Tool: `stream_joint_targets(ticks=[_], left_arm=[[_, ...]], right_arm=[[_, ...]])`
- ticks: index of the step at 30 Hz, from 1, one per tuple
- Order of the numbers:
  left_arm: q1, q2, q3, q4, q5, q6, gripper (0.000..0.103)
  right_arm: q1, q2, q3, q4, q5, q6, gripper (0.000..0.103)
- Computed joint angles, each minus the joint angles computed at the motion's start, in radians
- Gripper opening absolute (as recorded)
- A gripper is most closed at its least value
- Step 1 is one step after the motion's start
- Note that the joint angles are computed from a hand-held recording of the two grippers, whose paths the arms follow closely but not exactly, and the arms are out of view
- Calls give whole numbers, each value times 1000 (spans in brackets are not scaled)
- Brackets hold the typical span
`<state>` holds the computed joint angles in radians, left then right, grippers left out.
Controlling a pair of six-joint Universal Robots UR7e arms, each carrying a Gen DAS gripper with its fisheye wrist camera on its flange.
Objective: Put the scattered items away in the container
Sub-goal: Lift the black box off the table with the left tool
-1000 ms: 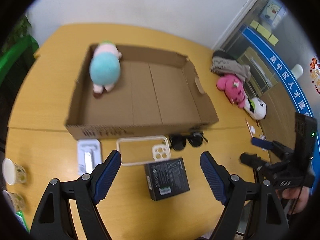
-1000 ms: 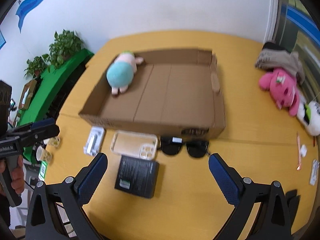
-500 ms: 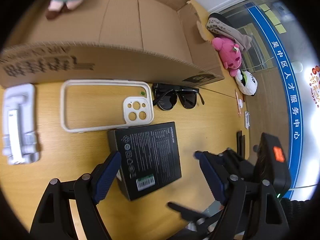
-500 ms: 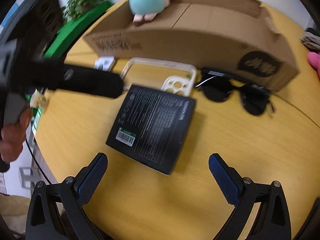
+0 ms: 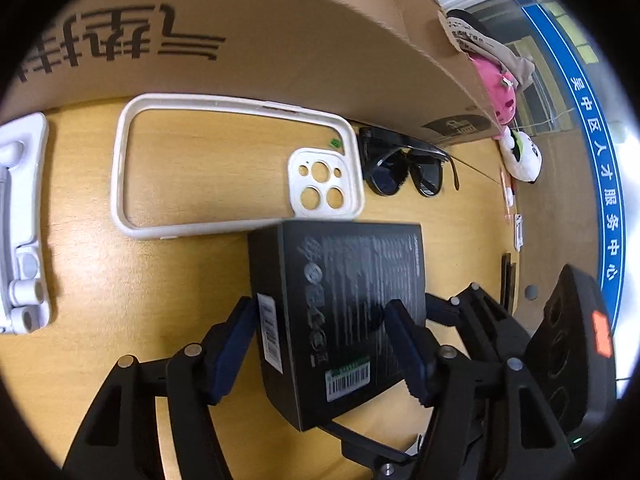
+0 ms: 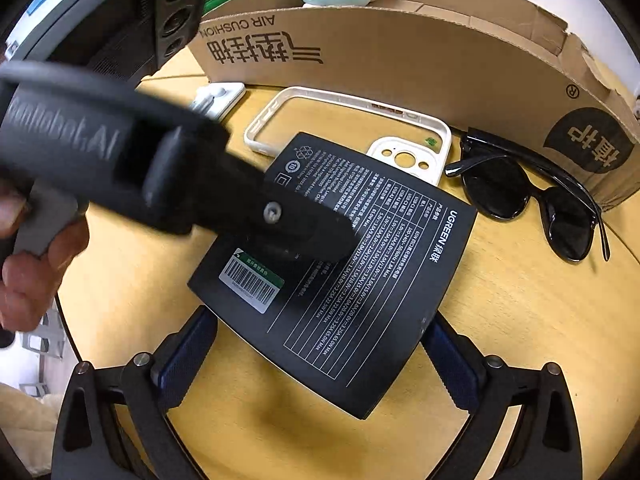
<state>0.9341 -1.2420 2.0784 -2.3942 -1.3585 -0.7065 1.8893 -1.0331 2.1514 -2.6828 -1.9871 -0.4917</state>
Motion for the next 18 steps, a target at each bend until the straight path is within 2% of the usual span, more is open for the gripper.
stream_joint_targets(ticks=[7, 14, 18], left_arm=[[-95, -66, -15, 13, 76, -49, 65], [-199, -92, -136, 99, 193, -29, 65], [-264, -103, -210, 138, 269, -12, 65]], right_arm=[[64, -62, -22, 13, 5, 33, 102], [175, -114, -94, 20, -13, 70, 102], [229, -137, -155, 18, -25, 62, 102]])
